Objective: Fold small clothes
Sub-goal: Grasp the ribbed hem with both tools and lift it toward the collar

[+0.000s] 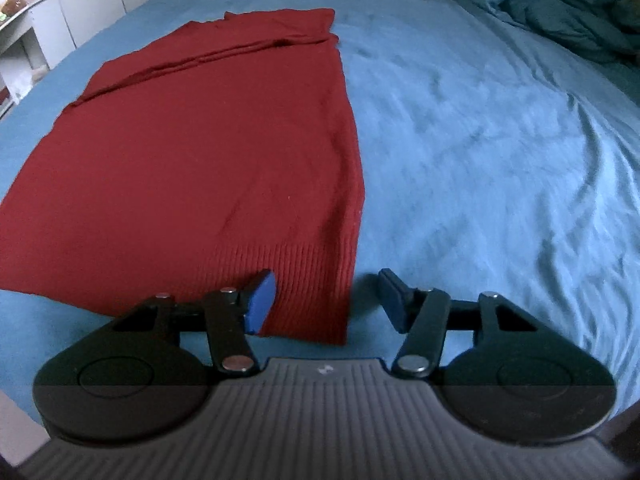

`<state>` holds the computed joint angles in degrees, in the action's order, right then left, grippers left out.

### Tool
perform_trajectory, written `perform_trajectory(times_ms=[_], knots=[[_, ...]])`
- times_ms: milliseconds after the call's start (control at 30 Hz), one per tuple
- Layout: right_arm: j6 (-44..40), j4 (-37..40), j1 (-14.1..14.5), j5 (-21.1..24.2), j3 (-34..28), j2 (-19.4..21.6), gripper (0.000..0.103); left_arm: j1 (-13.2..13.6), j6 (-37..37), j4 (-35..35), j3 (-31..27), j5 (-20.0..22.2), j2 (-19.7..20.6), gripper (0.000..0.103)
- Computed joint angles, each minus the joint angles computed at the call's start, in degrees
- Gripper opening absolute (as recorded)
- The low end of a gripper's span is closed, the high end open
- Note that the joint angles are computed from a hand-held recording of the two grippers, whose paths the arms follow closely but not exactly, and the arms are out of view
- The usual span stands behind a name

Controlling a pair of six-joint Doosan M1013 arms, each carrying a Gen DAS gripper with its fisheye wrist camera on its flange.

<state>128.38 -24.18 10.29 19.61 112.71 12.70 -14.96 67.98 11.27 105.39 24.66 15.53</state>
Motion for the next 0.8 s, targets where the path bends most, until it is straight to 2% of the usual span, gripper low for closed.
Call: perform_trajectory(times_ms=[100, 133, 167, 200, 233, 267, 367, 567, 633, 733, 800], knots=[[-1.5, 3.2, 0.0, 1.1, -0.6, 0.1, 0.061, 0.1, 2.8, -2.6, -0.7, 1.1, 0.4, 0.047], [-2.4, 4.7, -0.1, 1.6, -0.9, 0.2, 0.056, 0.1, 3.8, -3.3, -0.9, 1.6, 0.4, 0.04], [-3.1, 5.6, -0.2, 2.1, -1.2, 0.3, 0.053, 0.0, 4.5, -3.8, -1.2, 2.2, 0.5, 0.028], [-2.9, 6.1, -0.1, 2.7, -1.5, 0.4, 0.052, -0.1, 4.7, -3.8, -1.5, 3.0, 0.5, 0.022], [-3.9, 7.8, -0.3, 3.4, -2.0, 0.6, 0.047, -0.3, 5.0, -3.9, -1.8, 3.8, 0.5, 0.011], [-4.8, 9.2, -0.4, 3.9, -2.3, 0.7, 0.039, -0.4, 5.3, -3.9, -2.2, 4.8, 0.6, 0.007], [-8.6, 15.3, -1.3, 6.1, -3.6, 1.0, 0.021, -0.7, 4.3, -3.2, -3.9, 8.1, 0.6, 0.005], [-18.8, 29.5, -4.3, 9.4, -6.8, 0.1, 0.02, -0.3, 3.7, -4.8, -8.6, 14.0, -0.1, 0.005], [-24.9, 36.4, -5.7, 9.7, -8.4, -0.4, 0.02, -0.3, 3.4, -4.5, -11.2, 15.7, -0.1, 0.005], [-31.3, 43.9, -7.3, 10.7, -12.5, -0.2, 0.02, -0.1, 1.2, -4.5, -15.9, 16.8, 0.7, 0.005], [-34.7, 47.5, -8.1, 10.7, -16.0, 0.8, 0.02, -0.2, -1.4, -2.0, -19.7, 16.4, 1.9, 0.005]])
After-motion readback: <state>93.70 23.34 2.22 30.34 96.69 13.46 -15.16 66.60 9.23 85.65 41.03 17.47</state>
